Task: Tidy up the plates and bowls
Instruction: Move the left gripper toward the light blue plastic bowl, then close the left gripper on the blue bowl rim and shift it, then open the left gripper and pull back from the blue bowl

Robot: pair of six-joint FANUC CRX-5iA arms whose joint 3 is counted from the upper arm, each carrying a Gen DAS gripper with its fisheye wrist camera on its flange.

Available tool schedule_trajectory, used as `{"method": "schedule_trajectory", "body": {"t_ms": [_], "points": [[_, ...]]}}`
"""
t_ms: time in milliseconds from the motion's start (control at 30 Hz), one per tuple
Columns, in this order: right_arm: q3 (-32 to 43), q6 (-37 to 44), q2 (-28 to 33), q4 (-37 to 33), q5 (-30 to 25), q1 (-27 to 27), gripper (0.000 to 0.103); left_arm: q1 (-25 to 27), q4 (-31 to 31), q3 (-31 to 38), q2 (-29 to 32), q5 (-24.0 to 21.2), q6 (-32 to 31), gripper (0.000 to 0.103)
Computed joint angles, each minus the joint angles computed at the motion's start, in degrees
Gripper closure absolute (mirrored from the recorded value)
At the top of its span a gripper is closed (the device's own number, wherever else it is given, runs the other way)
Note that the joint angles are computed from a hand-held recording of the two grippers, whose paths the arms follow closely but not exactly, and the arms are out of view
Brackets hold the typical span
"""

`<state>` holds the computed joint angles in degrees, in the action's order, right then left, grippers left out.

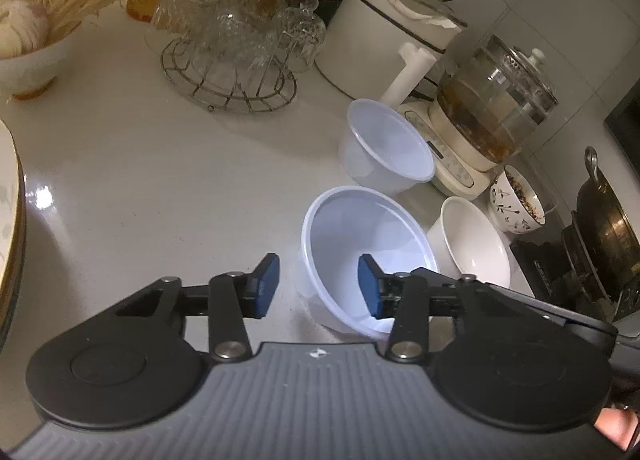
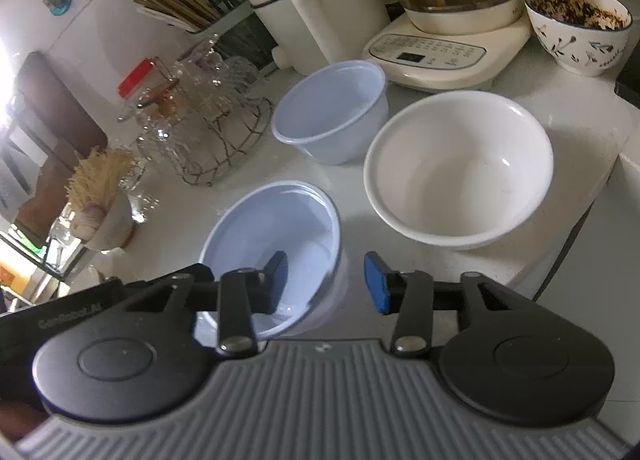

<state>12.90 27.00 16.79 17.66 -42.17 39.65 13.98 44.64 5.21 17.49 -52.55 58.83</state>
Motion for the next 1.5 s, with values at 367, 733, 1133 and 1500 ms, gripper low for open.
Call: {"method": "schedule_trajectory", "body": {"t_ms": [367,733,1133,1500], "points": [[1.81,3.79,0.73,-2.45,-0.04,-0.31,0.088,0.63,-0.32,1.67,1.01,-1.51,3.15,0.094],[13.37,15.67,5.06,-10.93,-6.36,0.35,0.089,4.52,-5.25,4.37,-1.54,-5.39,10.70,0.094],[19.70,21.64,9.91,-14.27,-11.18,0.86,0.089,5.56,-11.76,6.98,-0.09,-7.68,15.10,0.093],[20.97,20.75,10.99,-12.84,-11.78,0.68,0.086,5.08,-14.72,11.50,2.11,-11.27,18.26,0.091]]}}
